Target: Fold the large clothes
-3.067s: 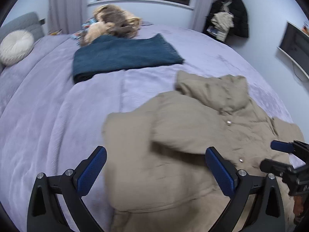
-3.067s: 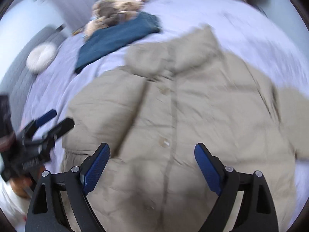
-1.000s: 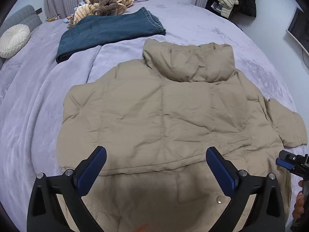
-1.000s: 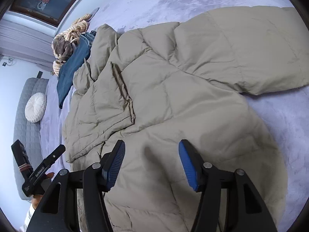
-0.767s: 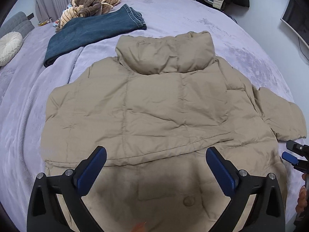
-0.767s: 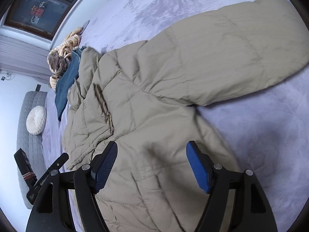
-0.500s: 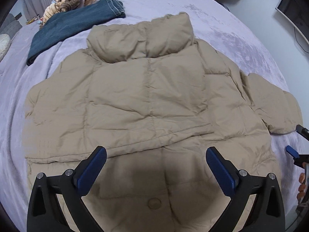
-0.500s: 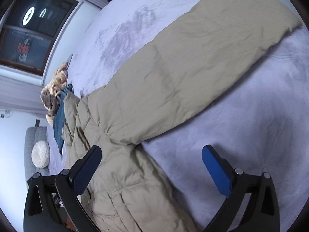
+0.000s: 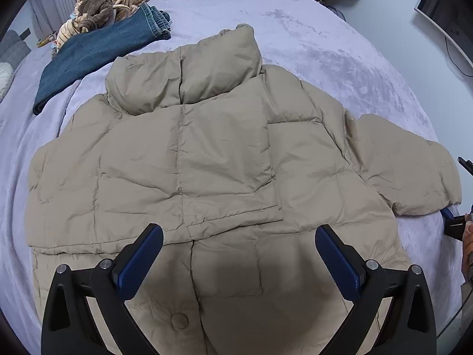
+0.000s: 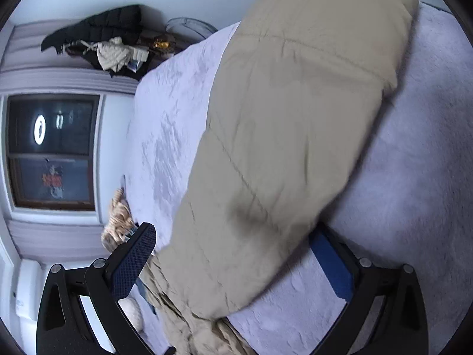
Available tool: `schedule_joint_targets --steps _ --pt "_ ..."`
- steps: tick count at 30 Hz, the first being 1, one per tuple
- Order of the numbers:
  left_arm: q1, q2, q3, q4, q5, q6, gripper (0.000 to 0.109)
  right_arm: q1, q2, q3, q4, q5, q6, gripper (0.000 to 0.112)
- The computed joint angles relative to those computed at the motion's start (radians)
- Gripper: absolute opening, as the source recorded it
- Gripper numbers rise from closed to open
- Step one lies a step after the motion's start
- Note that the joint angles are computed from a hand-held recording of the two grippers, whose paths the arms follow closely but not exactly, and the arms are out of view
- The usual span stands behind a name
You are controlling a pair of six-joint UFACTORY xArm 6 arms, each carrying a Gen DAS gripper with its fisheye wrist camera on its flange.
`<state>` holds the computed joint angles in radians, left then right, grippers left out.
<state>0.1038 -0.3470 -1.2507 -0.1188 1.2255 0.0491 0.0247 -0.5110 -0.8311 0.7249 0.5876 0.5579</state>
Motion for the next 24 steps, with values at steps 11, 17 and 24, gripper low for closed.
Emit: schedule_joint_targets --steps 11,17,24 --pt "0.079 -0.008 0.005 0.029 -0.027 -0.042 0.103 0.002 0.086 -0.017 0.517 -0.140 -0.182 0.007" --pt "0.177 -0.011 0.006 0.043 -0.059 -0.022 0.103 0.068 0.211 -0.254 0.336 -0.065 -0.259 0.007" --pt "0.323 0.002 -0.006 0.012 -0.116 0.055 0.103 0.288 0.508 -0.736 0.059 0.073 -0.341 0.007"
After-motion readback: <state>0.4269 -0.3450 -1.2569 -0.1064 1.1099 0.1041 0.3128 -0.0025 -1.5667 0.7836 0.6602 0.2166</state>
